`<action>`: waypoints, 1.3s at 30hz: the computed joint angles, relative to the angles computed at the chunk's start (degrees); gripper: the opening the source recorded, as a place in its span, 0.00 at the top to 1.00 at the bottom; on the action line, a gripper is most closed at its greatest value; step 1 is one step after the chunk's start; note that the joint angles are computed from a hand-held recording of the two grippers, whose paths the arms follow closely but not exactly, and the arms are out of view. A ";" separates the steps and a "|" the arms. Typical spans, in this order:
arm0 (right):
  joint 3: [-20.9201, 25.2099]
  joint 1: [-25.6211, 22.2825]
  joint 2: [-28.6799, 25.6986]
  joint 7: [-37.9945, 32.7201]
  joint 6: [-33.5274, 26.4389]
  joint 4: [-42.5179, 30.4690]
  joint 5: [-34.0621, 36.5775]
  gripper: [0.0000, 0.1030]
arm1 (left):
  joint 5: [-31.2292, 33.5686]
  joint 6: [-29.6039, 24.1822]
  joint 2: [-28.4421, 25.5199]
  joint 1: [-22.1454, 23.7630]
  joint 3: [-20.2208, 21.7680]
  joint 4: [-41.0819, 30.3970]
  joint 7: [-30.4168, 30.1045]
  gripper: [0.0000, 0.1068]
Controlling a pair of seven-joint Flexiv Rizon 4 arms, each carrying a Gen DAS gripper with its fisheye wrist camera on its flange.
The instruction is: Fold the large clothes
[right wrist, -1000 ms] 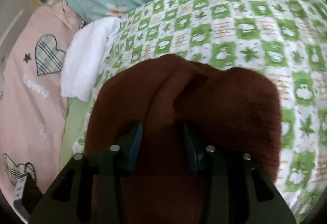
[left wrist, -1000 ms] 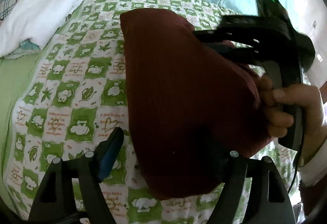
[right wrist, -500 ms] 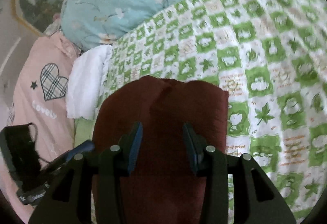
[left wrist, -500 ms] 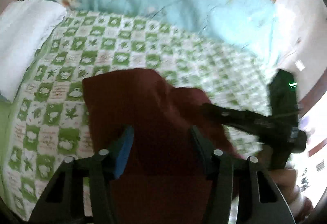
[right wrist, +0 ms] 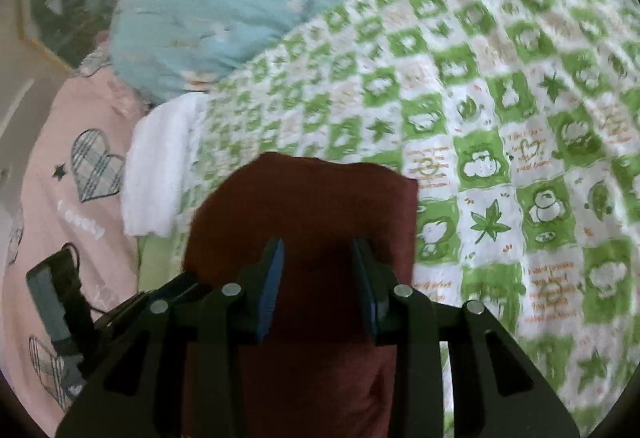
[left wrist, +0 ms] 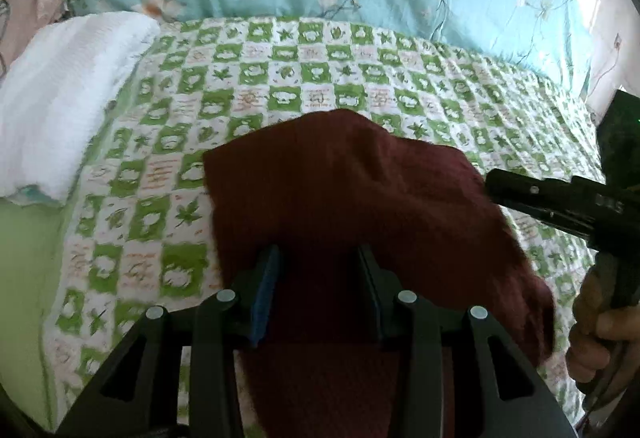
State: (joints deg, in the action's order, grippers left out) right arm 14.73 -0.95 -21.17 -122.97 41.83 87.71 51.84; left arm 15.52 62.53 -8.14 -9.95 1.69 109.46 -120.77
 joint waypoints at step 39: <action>-7.04 6.73 21.85 -10.39 6.87 27.34 -1.39 0.43 | 10.46 -11.32 20.84 1.41 -9.94 14.85 -18.76 0.23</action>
